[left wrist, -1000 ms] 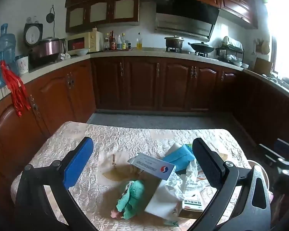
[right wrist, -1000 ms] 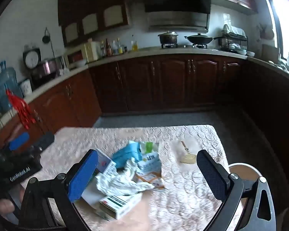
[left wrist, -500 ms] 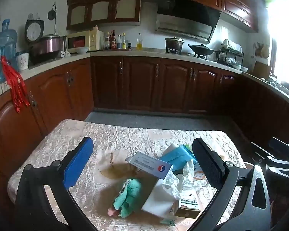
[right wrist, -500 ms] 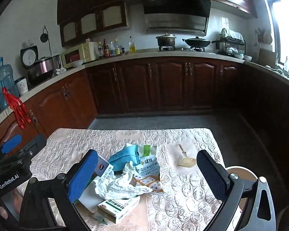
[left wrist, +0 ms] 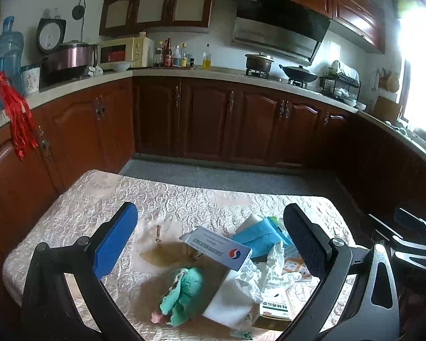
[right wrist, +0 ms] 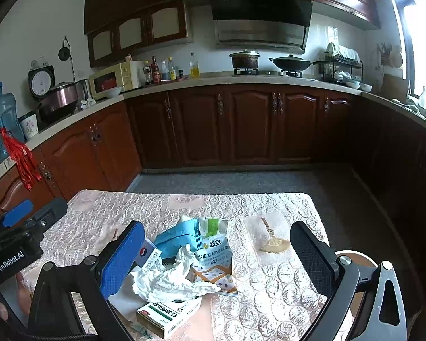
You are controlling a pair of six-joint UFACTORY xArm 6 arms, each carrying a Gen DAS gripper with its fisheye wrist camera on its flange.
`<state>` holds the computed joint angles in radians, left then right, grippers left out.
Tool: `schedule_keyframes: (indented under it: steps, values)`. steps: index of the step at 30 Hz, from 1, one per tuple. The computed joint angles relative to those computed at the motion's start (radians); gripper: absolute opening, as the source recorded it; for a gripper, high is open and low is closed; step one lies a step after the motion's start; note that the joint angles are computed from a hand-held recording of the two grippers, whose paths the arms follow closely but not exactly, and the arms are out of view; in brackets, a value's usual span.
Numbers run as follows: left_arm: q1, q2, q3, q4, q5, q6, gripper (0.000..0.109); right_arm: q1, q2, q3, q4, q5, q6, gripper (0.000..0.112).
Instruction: Collect trash
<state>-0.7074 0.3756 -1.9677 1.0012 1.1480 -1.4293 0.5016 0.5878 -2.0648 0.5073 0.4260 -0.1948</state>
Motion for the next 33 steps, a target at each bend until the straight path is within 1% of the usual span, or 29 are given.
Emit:
schedule_keyframes:
  steps: [8, 13, 18, 30, 33]
  values:
    - [-0.008, 0.019, -0.030, 0.009, 0.027, 0.031, 0.102, 0.002, 0.014, -0.021, -0.012, 0.001, 0.008, 0.101]
    - [-0.010, 0.025, -0.034, 0.003, 0.032, 0.039, 0.102, 0.005, 0.023, -0.028, 0.015, 0.002, -0.004, 0.101]
    - [-0.007, 0.042, -0.059, 0.001, 0.034, 0.057, 0.102, 0.008, 0.010, 0.013, 0.033, -0.033, -0.017, 0.101]
    - [-0.016, 0.036, -0.048, 0.009, 0.042, 0.051, 0.102, 0.005, 0.010, 0.020, 0.046, -0.040, -0.014, 0.101]
    - [-0.007, 0.055, -0.080, 0.002, 0.036, 0.061, 0.102, 0.006, 0.009, 0.028, 0.049, -0.049, -0.019, 0.101]
